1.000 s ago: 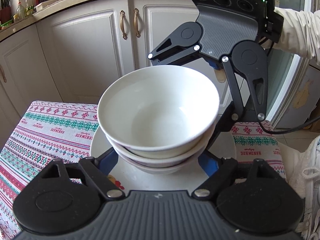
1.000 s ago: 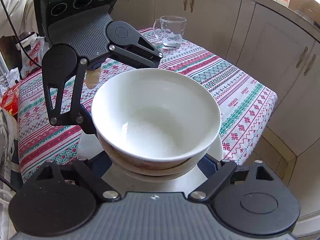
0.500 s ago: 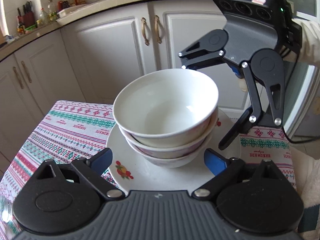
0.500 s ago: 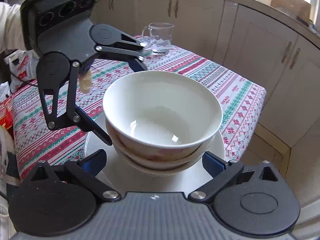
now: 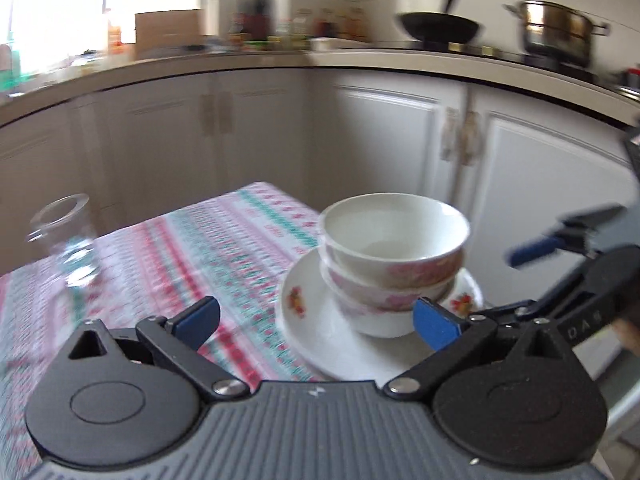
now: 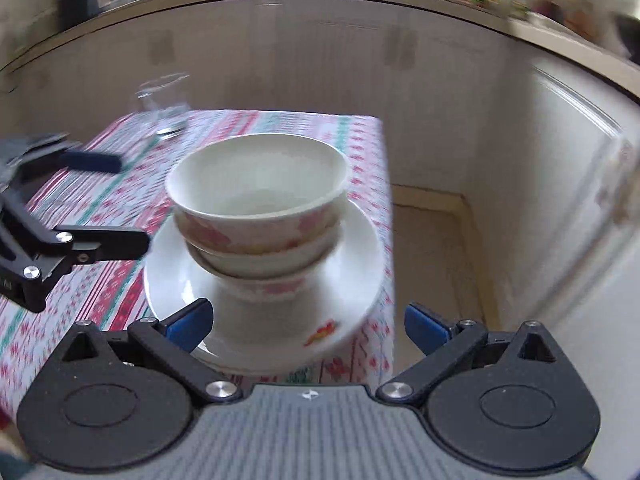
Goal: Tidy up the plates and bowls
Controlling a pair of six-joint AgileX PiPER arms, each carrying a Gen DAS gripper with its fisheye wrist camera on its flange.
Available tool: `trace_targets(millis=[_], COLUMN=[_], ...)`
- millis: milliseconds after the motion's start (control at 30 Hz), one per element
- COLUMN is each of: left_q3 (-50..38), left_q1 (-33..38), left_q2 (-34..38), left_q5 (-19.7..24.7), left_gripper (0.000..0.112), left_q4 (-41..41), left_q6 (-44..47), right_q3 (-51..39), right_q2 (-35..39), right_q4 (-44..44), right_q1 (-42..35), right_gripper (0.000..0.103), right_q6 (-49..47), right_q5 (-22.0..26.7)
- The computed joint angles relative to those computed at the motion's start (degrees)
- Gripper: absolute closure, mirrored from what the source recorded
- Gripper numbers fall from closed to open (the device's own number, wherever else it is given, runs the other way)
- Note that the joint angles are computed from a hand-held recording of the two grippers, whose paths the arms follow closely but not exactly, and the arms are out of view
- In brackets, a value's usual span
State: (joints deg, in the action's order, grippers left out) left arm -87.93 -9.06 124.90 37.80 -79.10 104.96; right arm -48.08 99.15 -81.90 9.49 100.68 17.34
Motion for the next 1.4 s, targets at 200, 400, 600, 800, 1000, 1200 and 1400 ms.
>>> trace_targets(millis=[200, 400, 600, 800, 1000, 1200, 1400], left_q3=[18.0, 29.2, 33.7, 36.0, 35.9, 35.7, 35.6], left_q1=[-0.6, 1.2, 3.9, 4.2, 4.5, 4.5, 4.4], left_q2=[-11.7, -21.0, -27.6, -31.1, -31.2, -31.2, -31.2], left_q5=[-11.5, -12.6, -10.5, -11.5, -11.7, -12.0, -12.2], left_gripper=[0.01, 0.01, 0.01, 0.01, 0.01, 0.01, 0.01], left_q4=[-6.6, -10.8, -10.3, -14.5, -13.1, -11.8, -10.8], left_q6=[1.4, 6.4, 5.9, 9.1, 6.7, 4.8, 3.2], right_q3=[1.2, 2.1, 1.4, -1.1, -2.8, -3.6, -3.9], right_q2=[-0.3, -3.7, -6.1, -6.8, -5.8, -5.1, -4.9], right_q4=[11.9, 15.7, 17.4, 17.8, 17.9, 18.0, 18.0], right_q1=[13.7, 26.2, 34.2, 38.3, 38.9, 38.8, 38.8], right_gripper=[0.0, 0.0, 0.0, 0.0, 0.0, 0.0, 0.0], right_q6=[8.8, 15.5, 17.4, 17.0, 16.1, 15.6, 15.3], right_q5=[16.6, 28.1, 37.9, 45.0, 47.3, 47.7, 48.1])
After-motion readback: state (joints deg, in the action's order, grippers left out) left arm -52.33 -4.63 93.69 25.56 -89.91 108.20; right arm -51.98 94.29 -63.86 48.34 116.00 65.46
